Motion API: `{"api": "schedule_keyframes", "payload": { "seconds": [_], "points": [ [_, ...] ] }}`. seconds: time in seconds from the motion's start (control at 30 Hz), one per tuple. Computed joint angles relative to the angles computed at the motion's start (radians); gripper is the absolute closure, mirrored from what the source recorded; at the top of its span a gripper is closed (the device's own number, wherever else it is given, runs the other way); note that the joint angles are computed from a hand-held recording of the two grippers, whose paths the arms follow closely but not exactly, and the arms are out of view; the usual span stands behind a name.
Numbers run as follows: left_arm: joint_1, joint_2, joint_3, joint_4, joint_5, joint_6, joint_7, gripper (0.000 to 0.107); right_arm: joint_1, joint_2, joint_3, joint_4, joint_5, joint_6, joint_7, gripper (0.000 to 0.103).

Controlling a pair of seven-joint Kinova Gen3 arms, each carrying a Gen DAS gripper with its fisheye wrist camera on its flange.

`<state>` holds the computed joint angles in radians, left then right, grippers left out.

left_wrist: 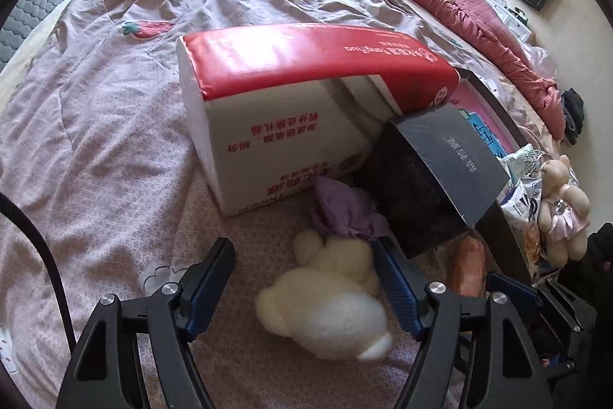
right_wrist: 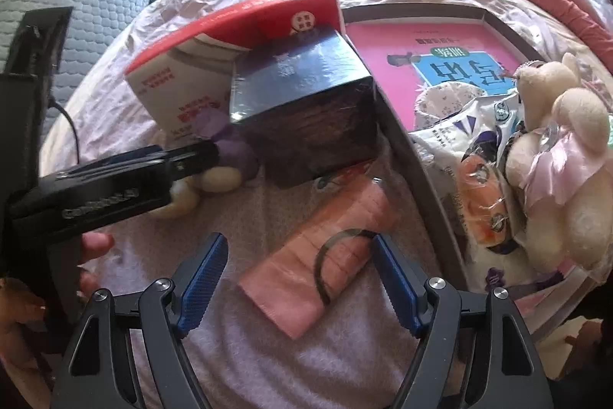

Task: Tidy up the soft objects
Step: 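Reach the left gripper to the white plush bunny while the right reaches the bagged pink towel, then close the left gripper on the bunny while the right grasps the bagged pink towel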

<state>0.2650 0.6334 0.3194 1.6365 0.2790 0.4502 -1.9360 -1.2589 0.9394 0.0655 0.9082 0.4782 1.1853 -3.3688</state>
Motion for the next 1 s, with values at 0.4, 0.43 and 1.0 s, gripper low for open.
{"api": "schedule_keyframes", "payload": {
  "seconds": [0.4, 0.43, 1.0],
  "points": [
    [0.001, 0.003, -0.001, 0.009, 0.013, -0.003, -0.021, 0.032, 0.002, 0.0, -0.001, 0.046, 0.059, -0.014, 0.144, 0.058],
    [0.011, 0.001, -0.009, 0.009, 0.005, -0.002, -0.015, 0.032, 0.001, -0.001, -0.001, 0.048, 0.061, -0.017, 0.152, 0.058],
    [0.139, -0.017, -0.094, 0.005, -0.134, -0.002, 0.094, 0.032, 0.023, 0.032, -0.003, -0.015, 0.011, 0.022, 0.326, 0.059]
  ]
}}
